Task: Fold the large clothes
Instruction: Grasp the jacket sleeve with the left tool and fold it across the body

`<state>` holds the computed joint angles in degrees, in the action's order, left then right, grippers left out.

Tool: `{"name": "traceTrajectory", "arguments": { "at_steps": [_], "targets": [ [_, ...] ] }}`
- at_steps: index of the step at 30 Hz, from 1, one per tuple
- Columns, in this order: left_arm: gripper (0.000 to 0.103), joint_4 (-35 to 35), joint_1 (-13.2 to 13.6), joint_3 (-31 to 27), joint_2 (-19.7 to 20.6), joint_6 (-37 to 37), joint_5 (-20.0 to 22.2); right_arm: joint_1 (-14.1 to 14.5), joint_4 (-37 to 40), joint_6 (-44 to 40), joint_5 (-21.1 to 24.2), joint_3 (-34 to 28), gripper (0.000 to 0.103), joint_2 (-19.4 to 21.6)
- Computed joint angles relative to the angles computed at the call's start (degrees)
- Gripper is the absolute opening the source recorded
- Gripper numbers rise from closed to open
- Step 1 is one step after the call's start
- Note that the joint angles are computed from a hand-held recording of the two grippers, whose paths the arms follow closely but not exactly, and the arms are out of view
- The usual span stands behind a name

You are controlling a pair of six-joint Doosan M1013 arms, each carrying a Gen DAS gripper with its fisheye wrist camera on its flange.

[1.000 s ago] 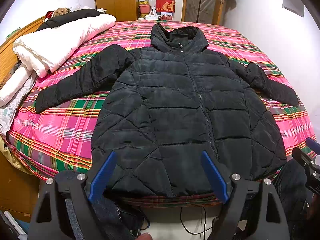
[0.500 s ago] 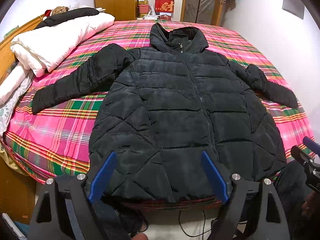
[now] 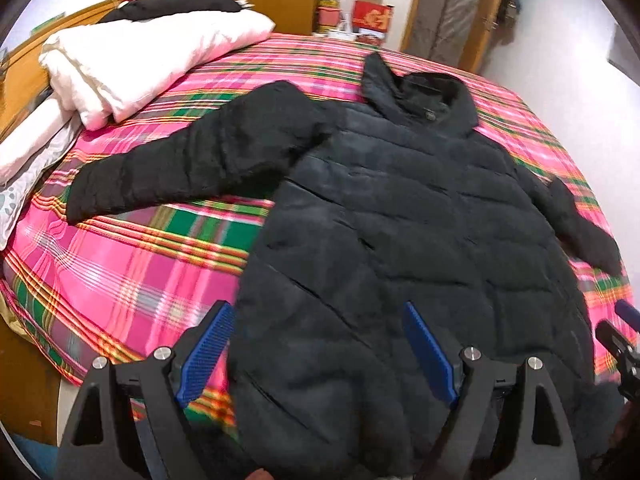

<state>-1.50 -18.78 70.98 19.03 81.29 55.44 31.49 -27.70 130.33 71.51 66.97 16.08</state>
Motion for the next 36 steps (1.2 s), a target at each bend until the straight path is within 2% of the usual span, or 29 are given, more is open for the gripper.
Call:
{"name": "traceTrajectory", "arguments": {
  "at_steps": [7, 11, 14, 23, 31, 32, 33, 36],
  "targets": [
    [0.086, 1.2, 3.58, -5.37, 5.1, -4.41, -0.01, -1.77, 2.6, -5.05, -0.81, -5.06, 0.085, 4.83],
    [0.08, -1.13, 5.73, -8.09, 7.89, -4.1, -0.58, -2.5, 3.97, -7.3, -1.0, -7.92, 0.085, 7.59],
    [0.076, -0.99, 7.0, -10.63, 10.34, -6.01, 1.02, -2.86, 5.07, -8.85, -0.82, -9.9, 0.085, 9.52],
    [0.076, -0.12, 10.55, -14.99, 15.57, -15.07, 3.49, -3.58, 7.19, -12.09, -0.18, -12.98, 0.085, 13.02],
    [0.075, -4.11, 13.02, -15.03, 17.18, -19.95, -2.03, -4.08, 7.11, -12.4, 0.54, -14.3, 0.086, 14.63],
    [0.071, -3.79, 13.09, -15.1, 17.36, -20.43, -2.65, -4.12, 7.04, -12.29, 0.59, -14.28, 0.086, 14.65],
    [0.062, -2.15, 12.95, -15.34, 17.57, -21.4, -2.81, -4.18, 6.92, -12.2, 0.66, -14.36, 0.086, 14.73],
    [0.051, 2.82, 12.35, -16.41, 18.34, -22.67, -2.68, -4.34, 6.55, -11.74, 0.92, -14.52, 0.086, 14.94]
  ]
}}
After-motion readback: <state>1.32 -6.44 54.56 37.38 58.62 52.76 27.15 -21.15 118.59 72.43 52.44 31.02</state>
